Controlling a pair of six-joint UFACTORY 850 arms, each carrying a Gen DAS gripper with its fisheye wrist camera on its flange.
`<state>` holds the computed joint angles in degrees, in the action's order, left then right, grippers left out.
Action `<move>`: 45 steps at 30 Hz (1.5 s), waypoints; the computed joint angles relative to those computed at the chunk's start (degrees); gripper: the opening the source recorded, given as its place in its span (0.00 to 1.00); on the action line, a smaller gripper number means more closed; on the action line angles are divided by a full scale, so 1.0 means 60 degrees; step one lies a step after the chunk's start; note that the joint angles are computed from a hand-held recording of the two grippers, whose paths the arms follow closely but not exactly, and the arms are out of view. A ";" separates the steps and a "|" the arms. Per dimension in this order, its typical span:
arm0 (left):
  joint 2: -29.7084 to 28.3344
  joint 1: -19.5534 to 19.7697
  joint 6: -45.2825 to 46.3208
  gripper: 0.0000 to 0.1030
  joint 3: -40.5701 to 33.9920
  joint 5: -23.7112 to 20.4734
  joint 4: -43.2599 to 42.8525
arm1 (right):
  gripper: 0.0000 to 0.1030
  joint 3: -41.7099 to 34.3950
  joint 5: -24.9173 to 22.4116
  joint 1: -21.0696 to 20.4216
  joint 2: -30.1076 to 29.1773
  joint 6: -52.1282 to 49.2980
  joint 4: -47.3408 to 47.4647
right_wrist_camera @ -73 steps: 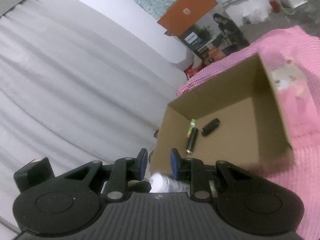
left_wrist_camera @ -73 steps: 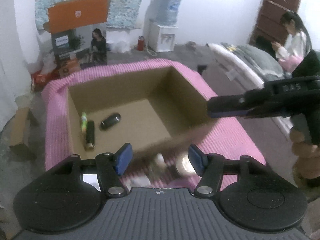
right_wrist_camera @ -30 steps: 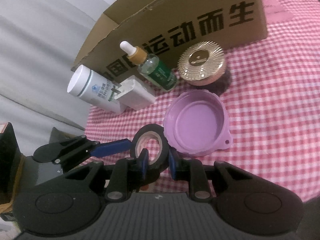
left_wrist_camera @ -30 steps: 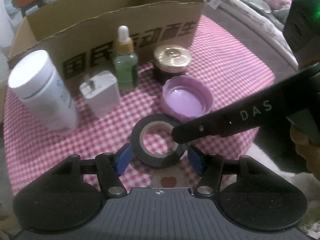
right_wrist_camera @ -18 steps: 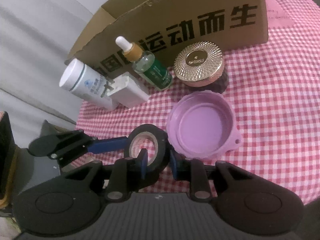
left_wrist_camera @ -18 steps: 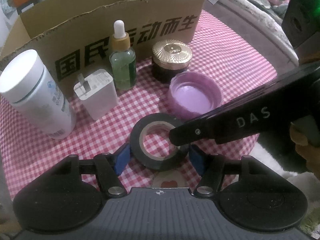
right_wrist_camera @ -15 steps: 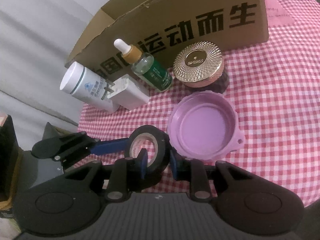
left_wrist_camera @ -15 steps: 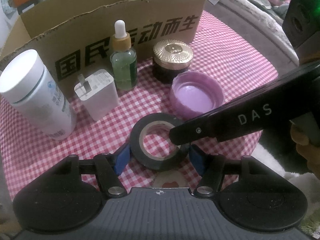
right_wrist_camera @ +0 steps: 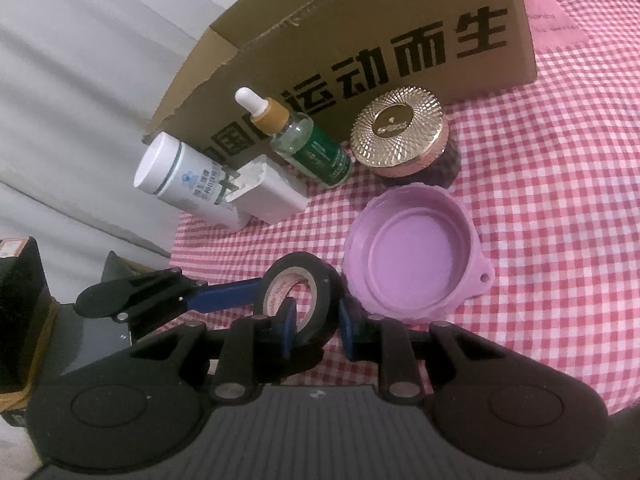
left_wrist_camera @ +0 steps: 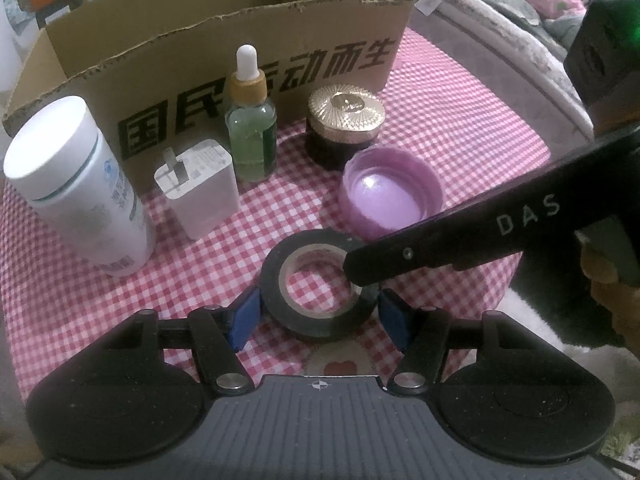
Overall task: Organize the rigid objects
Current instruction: 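Lift the black tape roll with the right gripper and carry it over the box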
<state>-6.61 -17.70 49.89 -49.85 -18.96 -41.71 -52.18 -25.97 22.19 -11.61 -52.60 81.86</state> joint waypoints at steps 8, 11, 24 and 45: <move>-0.0127 -0.0107 -0.0671 0.62 -0.0113 -0.0008 0.0868 | 0.26 -0.0181 -0.0009 -0.0001 -0.0156 0.0330 -0.0456; -0.0174 -0.0172 -0.0873 0.63 -0.0158 0.0028 0.1102 | 0.26 -0.0250 0.0086 0.0078 -0.0231 0.0426 -0.0727; 0.0020 -0.0655 -0.2233 0.62 0.0066 0.0783 0.2285 | 0.25 -0.0087 0.1080 0.0515 -0.0141 -0.0641 -0.0010; 0.1945 -0.0401 -0.0506 0.62 0.0737 0.1499 0.0084 | 0.25 0.0422 0.1649 0.0777 0.1378 -0.3819 0.2950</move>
<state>5.06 -20.10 46.85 -45.43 -9.96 -41.20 -49.64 -16.08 26.85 -3.34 -75.52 99.57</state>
